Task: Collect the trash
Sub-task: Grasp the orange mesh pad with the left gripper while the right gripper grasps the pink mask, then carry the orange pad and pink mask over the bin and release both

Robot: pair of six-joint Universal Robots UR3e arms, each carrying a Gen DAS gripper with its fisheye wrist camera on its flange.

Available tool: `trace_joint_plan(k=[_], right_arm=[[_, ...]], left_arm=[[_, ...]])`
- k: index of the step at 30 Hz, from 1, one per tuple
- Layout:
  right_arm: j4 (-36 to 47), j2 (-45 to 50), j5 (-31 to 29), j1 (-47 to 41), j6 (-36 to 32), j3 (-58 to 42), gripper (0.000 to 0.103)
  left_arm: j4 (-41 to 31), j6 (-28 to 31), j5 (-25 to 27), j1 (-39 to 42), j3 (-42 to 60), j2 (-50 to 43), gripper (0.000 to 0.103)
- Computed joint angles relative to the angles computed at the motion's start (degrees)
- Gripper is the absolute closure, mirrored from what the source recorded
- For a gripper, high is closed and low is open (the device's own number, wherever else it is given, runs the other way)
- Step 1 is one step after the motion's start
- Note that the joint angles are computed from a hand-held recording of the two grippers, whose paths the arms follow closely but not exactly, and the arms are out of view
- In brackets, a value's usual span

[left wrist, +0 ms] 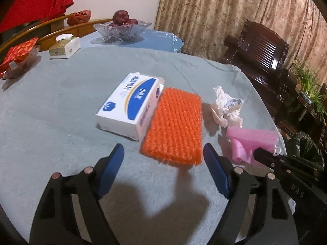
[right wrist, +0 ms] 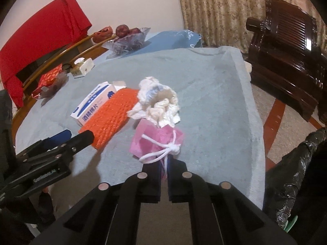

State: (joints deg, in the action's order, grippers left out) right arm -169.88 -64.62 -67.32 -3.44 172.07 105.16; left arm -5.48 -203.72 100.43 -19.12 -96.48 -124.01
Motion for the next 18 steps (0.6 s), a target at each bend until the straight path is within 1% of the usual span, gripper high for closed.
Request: trace_joint_plan(k=[4, 8, 9, 10, 11, 12, 14, 15, 18], right_arm=[[-0.2, 0.2, 0.5, -0.8, -0.2, 0.3, 0.098], [0.0, 0.3, 0.7, -1.1, -0.4, 0.4, 0.098], [0.0, 0.2, 0.8, -1.1, -0.4, 0.4, 0.098], [0.1, 0.2, 0.9, -1.2, -0.4, 0.4, 0.098], [0.0, 0.2, 0.9, -1.2, -0.4, 0.4, 0.098], [0.0, 0.2, 0.9, -1.2, -0.4, 0.5, 0.098], [0.0, -0.1, 0.9, -1.3, -0.4, 0.6, 0.098], [0.0, -0.2, 0.9, -1.4, -0.4, 0.7, 0.098], [0.0, -1.0, 0.9, -1.4, -0.5, 1.2, 0.098]], left_arm=[[-2.5, 0.2, -0.9, 0.1, 3.7, -2.2, 0.029], [-4.2, 0.3, -3.6, 0.9, 5.7, -3.5, 0.045], [-4.3, 0.2, -4.5, 1.1, 5.9, -3.7, 0.050], [-4.0, 0.1, -5.4, 1.4, 5.9, -3.8, 0.053], [-3.8, 0.1, -6.0, 1.5, 5.9, -3.8, 0.060], [-3.4, 0.2, -7.0, 1.6, 5.8, -3.8, 0.070], [-2.7, 0.7, -8.3, 1.6, 5.6, -3.8, 0.081], [-2.7, 0.8, -7.9, 1.1, 5.9, -4.0, 0.083], [-2.0, 0.4, -6.5, -0.1, 6.0, -4.1, 0.085]])
